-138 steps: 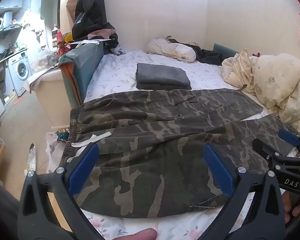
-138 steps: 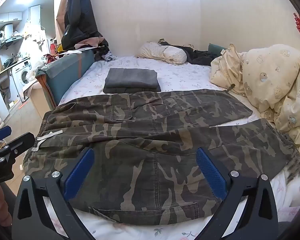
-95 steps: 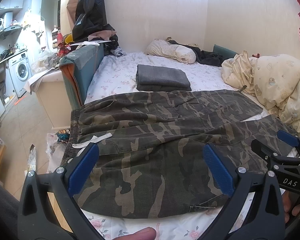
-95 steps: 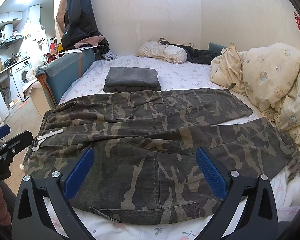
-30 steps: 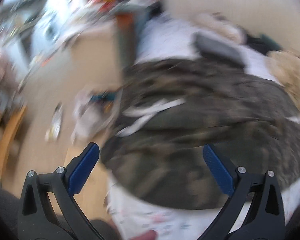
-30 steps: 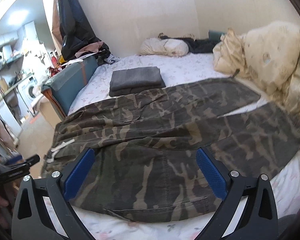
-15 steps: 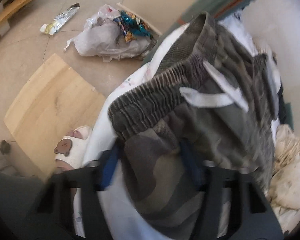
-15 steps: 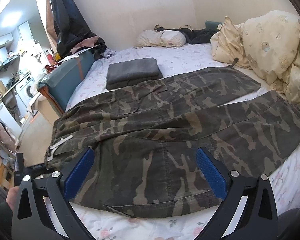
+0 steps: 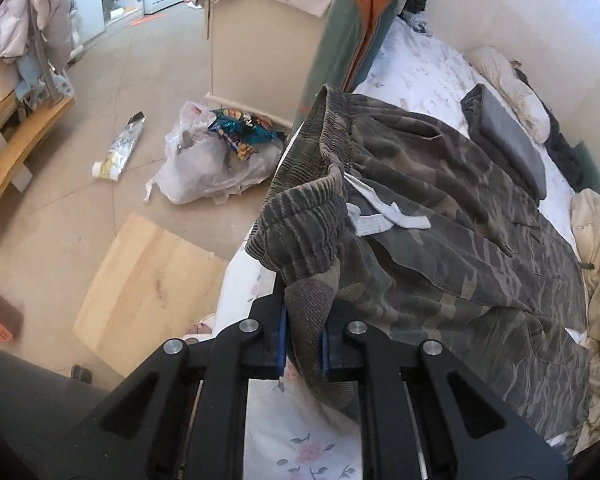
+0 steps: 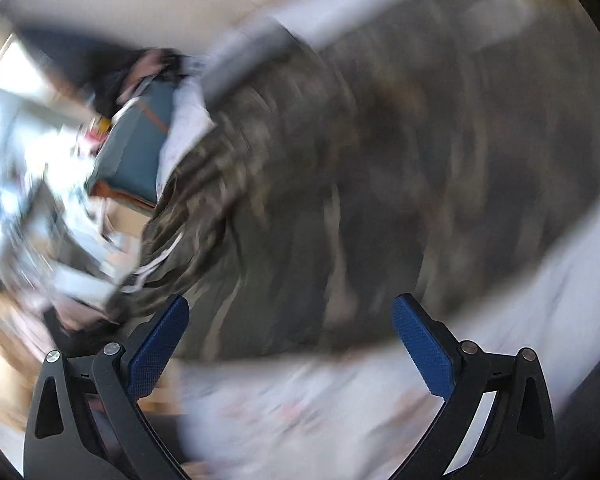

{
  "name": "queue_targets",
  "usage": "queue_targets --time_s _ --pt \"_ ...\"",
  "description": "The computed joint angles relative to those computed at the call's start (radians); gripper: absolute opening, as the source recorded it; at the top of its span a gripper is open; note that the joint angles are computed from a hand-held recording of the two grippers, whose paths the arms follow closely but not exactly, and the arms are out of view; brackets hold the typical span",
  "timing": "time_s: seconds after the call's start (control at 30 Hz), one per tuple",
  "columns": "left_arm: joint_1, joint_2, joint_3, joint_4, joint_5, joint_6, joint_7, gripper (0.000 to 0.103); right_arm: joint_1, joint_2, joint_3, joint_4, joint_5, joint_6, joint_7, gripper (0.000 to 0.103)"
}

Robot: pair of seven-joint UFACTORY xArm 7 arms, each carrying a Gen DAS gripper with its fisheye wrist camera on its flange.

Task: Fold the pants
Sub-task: 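Grasp the waistband cuff with the left tool while the right tool grasps a leg hem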

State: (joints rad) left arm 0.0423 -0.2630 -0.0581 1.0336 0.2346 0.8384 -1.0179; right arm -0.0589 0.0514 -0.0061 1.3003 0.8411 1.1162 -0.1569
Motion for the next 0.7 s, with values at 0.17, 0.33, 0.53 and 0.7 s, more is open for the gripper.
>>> queue_targets --time_s 0.17,0.33,0.53,0.7 --pt "0.003 0.010 -0.002 -0.007 0.023 -0.006 -0.009 0.009 0.013 0.017 0.004 -0.144 0.017 -0.104 0.223 0.103" --pt "0.001 0.019 -0.006 -0.002 0.047 -0.015 -0.011 0.009 0.000 0.096 -0.014 -0.030 -0.107 -0.303 0.362 0.102" --pt "-0.001 0.027 -0.003 -0.001 0.041 -0.016 -0.017 0.009 -0.077 0.269 -0.077 0.168 -0.260 -0.405 0.642 0.100" --pt "-0.006 0.049 -0.009 0.032 0.072 0.045 -0.016 0.009 -0.177 0.463 -0.084 0.502 -0.418 -0.280 0.791 0.100"
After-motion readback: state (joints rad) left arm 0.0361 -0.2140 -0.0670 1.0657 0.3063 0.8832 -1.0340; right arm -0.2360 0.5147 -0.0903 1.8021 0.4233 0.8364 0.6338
